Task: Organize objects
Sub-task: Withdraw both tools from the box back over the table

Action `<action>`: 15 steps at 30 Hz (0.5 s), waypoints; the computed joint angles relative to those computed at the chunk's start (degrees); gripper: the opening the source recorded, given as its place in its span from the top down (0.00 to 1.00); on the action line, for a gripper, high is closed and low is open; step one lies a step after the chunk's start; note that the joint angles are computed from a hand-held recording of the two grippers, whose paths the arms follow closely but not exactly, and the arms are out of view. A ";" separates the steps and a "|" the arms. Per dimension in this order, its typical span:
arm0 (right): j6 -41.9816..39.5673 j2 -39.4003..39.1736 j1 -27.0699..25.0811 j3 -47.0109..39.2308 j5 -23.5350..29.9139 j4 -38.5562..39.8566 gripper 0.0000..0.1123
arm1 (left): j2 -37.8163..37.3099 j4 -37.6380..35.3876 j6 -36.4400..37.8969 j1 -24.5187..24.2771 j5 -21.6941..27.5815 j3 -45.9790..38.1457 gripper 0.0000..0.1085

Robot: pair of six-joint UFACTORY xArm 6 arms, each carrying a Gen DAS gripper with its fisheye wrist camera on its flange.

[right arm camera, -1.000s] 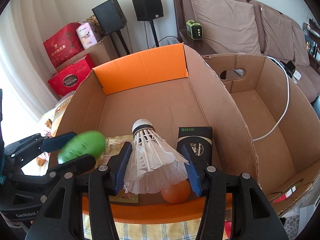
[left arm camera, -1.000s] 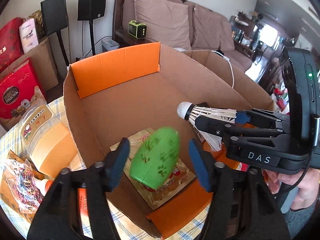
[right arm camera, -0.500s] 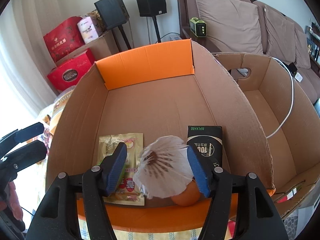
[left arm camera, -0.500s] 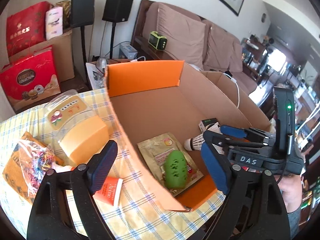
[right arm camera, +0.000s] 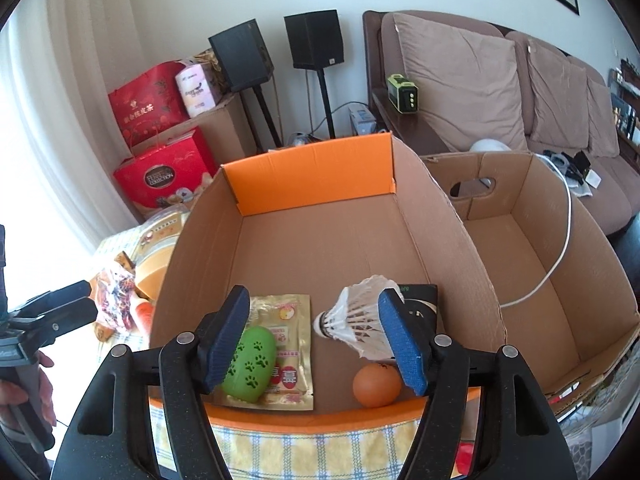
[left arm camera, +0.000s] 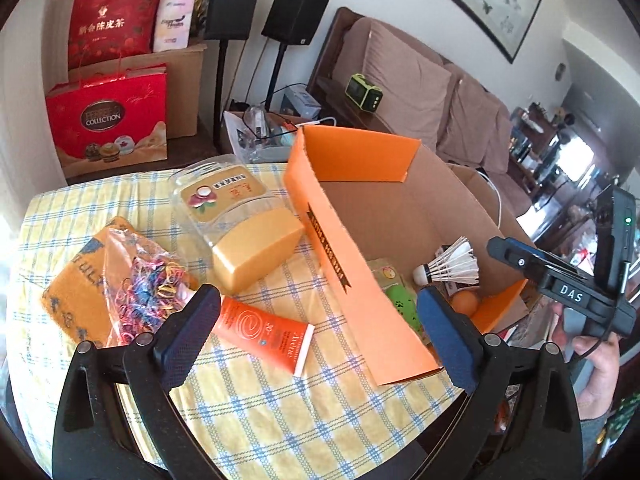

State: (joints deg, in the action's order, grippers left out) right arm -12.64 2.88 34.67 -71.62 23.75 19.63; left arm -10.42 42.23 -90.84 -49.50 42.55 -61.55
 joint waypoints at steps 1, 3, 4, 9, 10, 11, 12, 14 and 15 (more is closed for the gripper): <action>-0.05 -0.12 0.32 -0.03 0.02 -0.15 0.37 | -0.93 0.25 -0.65 -0.17 0.56 0.91 0.09; 0.03 -0.35 1.17 0.12 0.05 -0.48 0.36 | -3.18 0.58 -1.85 -0.40 1.42 3.22 0.08; -0.31 -0.43 1.63 0.11 0.21 -0.33 0.36 | -4.44 0.78 -2.52 -0.53 1.80 4.53 0.07; -2.93 -0.86 4.40 0.49 0.18 0.97 0.29 | -11.23 1.26 -6.79 -1.29 4.69 11.00 0.05; -3.53 -0.83 5.05 0.39 0.21 1.38 0.29 | -12.52 1.28 -7.52 -1.45 5.44 12.19 0.05; -4.03 -0.73 5.61 0.26 0.29 1.62 0.28 | -13.87 1.19 -8.17 -1.63 6.23 13.38 0.05; -4.29 -0.56 6.24 0.06 0.33 1.52 0.28 | -15.06 1.04 -8.59 -1.67 6.83 14.45 0.05; -4.73 -0.20 7.54 -0.26 0.41 1.22 0.26 | -17.42 0.66 -9.41 -1.80 7.79 16.51 0.05; -5.45 0.06 8.13 -0.54 0.65 1.64 0.24 | -18.66 0.50 -9.68 -1.90 7.93 17.58 0.05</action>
